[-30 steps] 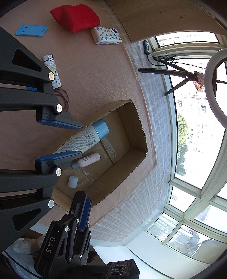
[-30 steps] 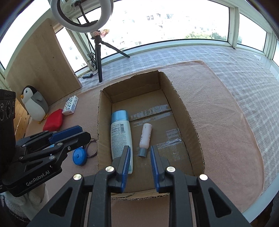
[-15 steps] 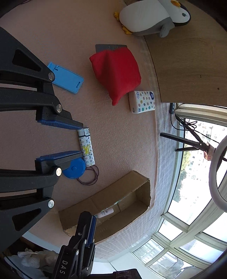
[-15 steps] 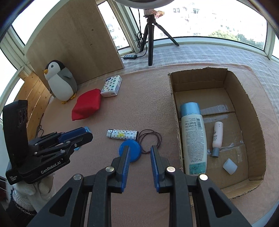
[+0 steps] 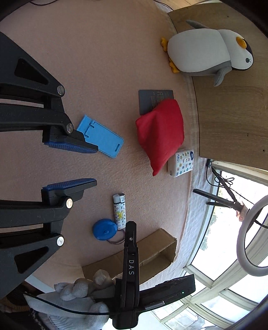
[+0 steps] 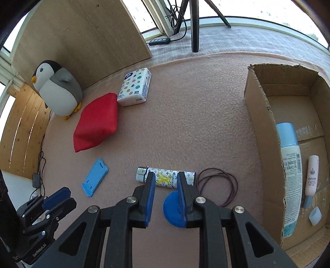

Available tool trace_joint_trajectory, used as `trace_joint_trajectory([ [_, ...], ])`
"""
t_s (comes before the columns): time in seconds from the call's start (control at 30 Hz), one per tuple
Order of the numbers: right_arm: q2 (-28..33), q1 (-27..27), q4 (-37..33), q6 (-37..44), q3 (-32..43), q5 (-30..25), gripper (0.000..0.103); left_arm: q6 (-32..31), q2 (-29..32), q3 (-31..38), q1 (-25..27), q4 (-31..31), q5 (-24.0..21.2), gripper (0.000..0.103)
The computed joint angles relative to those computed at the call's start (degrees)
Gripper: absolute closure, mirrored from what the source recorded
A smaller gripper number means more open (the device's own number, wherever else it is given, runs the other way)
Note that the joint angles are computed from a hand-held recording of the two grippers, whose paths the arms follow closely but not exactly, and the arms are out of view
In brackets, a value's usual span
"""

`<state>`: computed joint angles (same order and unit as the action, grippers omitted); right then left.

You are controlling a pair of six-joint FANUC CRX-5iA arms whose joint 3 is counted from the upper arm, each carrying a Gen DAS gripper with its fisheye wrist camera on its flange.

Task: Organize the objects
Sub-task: 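Move the right tool toward the blue tape measure and lighter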

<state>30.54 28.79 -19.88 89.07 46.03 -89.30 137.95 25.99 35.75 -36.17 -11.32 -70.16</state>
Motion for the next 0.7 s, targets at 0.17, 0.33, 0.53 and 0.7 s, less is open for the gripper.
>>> trace_joint_trajectory([
  [0.17, 4.57, 1.45, 2.41, -1.93, 4.50, -2.11, 0.086, 1.20, -2.73, -3.67, 0.37, -0.30, 0.90, 0.076],
  [0.33, 6.18, 2.01, 3.47, -2.40, 5.82, -3.57, 0.086, 2.31, -4.60, -6.49, 1.03, -0.37, 1.55, 0.076],
  [0.53, 4.90, 2.29, 2.17, -1.63, 3.53, -4.11, 0.086, 2.25, -4.96, -7.51, 1.65, 0.31, 2.53, 0.076],
  [0.7, 1.98, 2.92, 0.91, -0.99, -0.83, -3.49, 0.086, 1.58, -4.61, -7.44, 1.67, 0.87, 3.22, 0.076],
])
